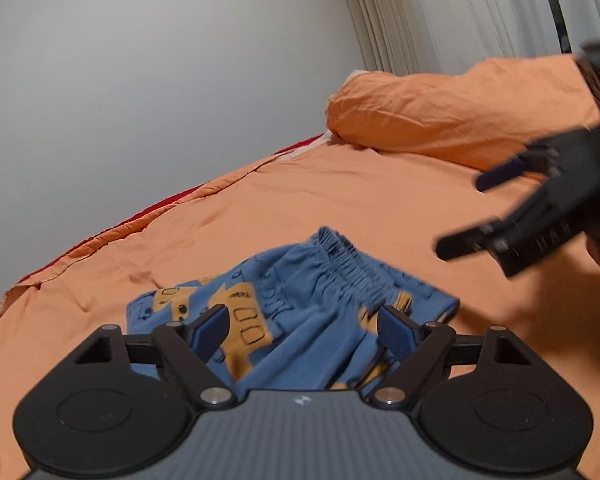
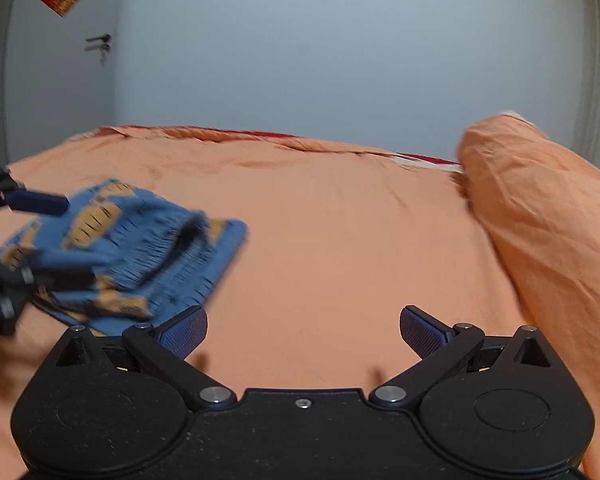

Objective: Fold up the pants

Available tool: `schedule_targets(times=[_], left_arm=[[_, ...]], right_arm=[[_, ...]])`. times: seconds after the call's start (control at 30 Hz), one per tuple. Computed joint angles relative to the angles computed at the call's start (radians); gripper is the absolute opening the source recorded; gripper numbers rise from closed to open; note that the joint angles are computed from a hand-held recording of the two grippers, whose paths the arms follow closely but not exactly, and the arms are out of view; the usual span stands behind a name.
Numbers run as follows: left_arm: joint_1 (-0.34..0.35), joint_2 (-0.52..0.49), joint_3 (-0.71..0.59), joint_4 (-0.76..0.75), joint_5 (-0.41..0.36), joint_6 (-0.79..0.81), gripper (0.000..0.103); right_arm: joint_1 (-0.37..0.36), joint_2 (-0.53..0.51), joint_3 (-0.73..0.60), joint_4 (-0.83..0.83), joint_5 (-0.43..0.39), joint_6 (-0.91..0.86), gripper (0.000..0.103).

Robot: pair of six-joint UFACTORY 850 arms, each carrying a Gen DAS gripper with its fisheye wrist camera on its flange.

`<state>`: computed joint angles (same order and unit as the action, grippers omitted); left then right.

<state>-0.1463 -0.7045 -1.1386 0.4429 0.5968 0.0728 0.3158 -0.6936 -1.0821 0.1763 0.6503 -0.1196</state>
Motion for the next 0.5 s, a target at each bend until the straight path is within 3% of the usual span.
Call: schedule_targets(times=[0.13, 0.2, 0.33, 0.43, 0.5], left_arm=[[0.011, -0.001, -0.004, 0.117, -0.022, -0.094, 0.077], [0.010, -0.007, -0.013, 0.147, -0.038, -0.110, 0.070], [0.008, -0.028, -0.053, 0.230, -0.093, -0.229, 0.057], [0.011, -0.034, -0.065, 0.276, -0.100, -0.311, 0.042], [0.013, -0.031, -0.066, 0.299, -0.099, -0.337, 0.019]], right_arm=[[-0.017, -0.045, -0.116, -0.315, -0.071, 0.325, 0.101], [-0.023, -0.082, -0.192, -0.480, -0.111, 0.498, 0.092], [-0.019, -0.138, -0.302, -0.592, -0.193, 0.642, 0.070], [-0.013, -0.166, -0.355, -0.599, -0.259, 0.691, 0.045], [-0.012, -0.170, -0.360, -0.562, -0.277, 0.680, 0.033]])
